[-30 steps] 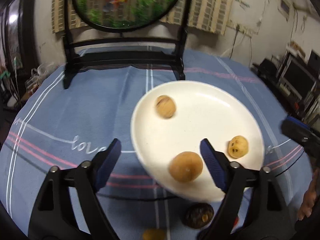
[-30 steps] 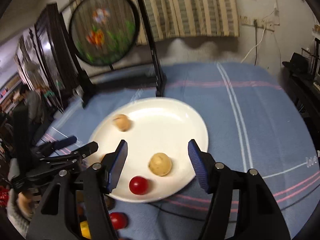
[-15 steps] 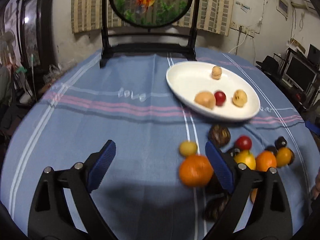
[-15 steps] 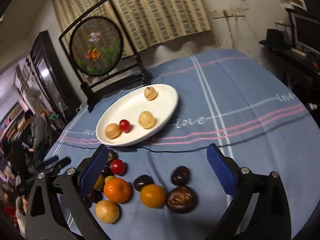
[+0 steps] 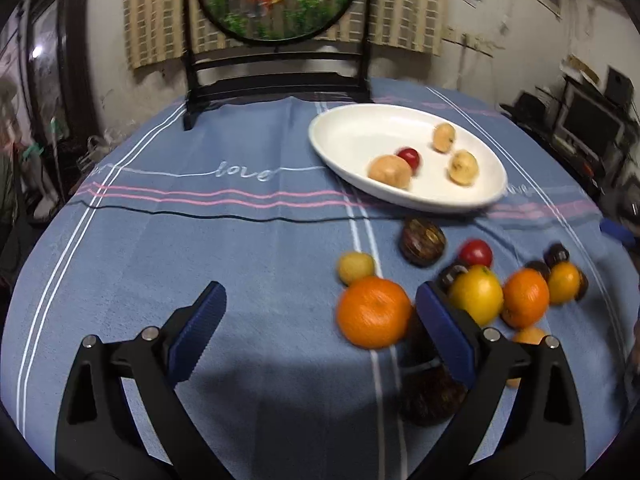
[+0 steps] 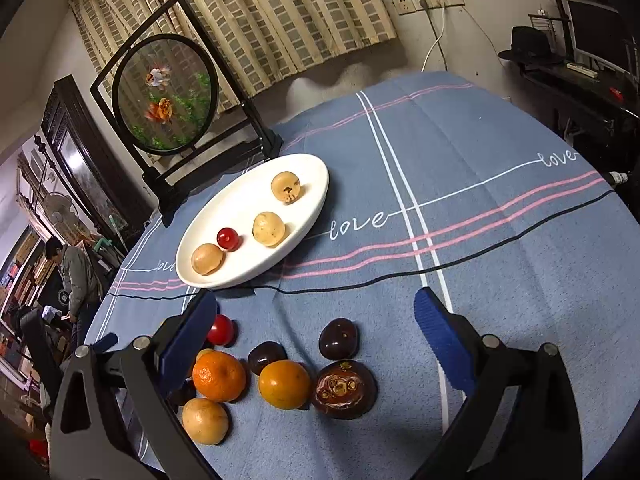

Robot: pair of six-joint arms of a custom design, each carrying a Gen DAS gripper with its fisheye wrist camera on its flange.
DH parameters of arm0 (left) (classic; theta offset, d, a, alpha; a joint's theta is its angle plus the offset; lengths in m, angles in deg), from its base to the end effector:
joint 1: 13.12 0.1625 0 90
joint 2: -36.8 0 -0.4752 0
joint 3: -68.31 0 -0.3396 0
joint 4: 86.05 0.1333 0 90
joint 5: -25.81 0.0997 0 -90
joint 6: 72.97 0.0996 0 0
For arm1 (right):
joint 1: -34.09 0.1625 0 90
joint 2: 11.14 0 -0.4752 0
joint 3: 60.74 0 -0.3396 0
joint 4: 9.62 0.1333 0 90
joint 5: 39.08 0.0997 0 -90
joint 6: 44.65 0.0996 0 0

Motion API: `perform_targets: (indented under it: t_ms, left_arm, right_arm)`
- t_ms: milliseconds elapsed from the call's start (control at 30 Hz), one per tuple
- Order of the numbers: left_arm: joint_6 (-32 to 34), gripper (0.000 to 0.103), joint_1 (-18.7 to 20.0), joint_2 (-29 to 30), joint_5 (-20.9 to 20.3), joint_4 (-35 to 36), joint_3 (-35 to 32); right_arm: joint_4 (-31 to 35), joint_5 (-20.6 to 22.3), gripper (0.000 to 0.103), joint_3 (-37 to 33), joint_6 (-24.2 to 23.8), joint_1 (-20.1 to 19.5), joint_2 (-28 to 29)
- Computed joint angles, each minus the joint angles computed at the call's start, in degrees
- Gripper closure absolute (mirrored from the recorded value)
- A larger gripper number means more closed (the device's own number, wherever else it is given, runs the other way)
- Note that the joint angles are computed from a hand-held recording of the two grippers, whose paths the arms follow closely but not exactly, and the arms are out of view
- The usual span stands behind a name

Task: Organize fruits
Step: 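Open both tools over the plate and move them back to the fruit pile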

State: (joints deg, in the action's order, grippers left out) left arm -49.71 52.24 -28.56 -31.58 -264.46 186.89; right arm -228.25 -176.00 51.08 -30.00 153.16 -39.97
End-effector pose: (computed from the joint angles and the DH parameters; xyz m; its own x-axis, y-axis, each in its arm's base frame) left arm -0.0515 -0.5609 0.3113 -0.6878 0.3566 -0.6322 0.6665 0.6552 -0.3555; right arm 0.3328 -0.4741 0.0783 -0.9090 0.2751 0.3132 -0.1135 0.5597 -0.8209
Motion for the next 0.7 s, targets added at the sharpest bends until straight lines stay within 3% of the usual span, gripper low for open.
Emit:
perform_targets:
  t_ms: [133, 267, 367, 500, 567, 633, 700]
  left_arm:
    - [-5.0, 0.005, 1.5, 1.4, 1.7, 6.9, -4.1]
    - [-4.8, 0.005, 2.3, 0.5, -3.3, 11.0, -5.0]
    - [-3.3, 0.004, 1.6, 1.6, -1.7, 10.5, -4.4]
    - [-5.6, 0.002, 2.9, 0.8, -3.4, 16.1, -6.2]
    - [-5.1, 0.002, 3.0, -0.1, -2.1, 12.7, -5.1]
    - [-3.6, 0.002, 2.1, -0.2, 3.5, 3.6, -2.6]
    - [-4.4, 0.002, 2.6, -0.6, 5.9, 0.4, -2.1]
  right_arm:
    - [1.0, -0.4, 0.004, -0.1, 0.7, 0.0, -0.2]
    - [1.9, -0.3, 0.004, 0.1, 1.7, -0.1, -0.4]
    - [3.0, -0.1, 0.004, 0.0, 2.3, -0.3, -0.6]
    - [2.8, -0.1, 0.004, 0.3, 2.6, -0.3, -0.7]
    - [2.9, 0.2, 0.004, 0.3, 2.8, -0.4, -0.8]
    - [3.2, 0.3, 0.004, 0.4, 3.2, -0.5, -0.9]
    - [3.1, 0.5, 0.004, 0.4, 3.3, -0.5, -1.0]
